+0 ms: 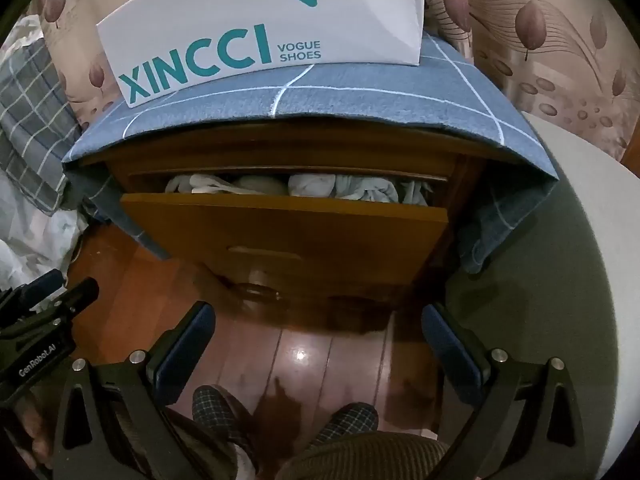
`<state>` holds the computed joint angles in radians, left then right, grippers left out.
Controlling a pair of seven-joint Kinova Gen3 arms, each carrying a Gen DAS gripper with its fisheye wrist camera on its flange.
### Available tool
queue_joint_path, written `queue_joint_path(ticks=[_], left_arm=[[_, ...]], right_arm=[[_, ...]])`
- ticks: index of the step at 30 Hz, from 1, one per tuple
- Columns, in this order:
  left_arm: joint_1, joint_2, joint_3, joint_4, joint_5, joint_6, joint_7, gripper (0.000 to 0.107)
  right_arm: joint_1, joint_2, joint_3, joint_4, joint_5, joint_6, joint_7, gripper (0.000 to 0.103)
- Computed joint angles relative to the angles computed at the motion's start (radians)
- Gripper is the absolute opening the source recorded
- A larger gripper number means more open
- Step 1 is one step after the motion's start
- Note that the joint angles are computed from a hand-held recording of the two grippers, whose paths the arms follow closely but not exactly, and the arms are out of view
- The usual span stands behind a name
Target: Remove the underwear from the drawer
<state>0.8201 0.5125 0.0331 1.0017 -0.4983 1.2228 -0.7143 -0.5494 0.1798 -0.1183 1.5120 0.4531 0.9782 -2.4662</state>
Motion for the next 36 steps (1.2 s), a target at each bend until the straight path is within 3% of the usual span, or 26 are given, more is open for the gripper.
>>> queue_joint_path(ticks=[8,36], left_arm=[[0.016,0.047,-0.008,-0.071,0.004,0.060,-0.027,0.064],[0.009,0.041,-0.013,-0.064,0.017,0.063,-0.042,0.064]], right_arm=[[-0.006,-0.003,0.005,0.007,0.003,-0.007,-0.015,0.102],[0.009,-0.002,0.000,-0.001,-0.019,0.002,0.007,0.102]])
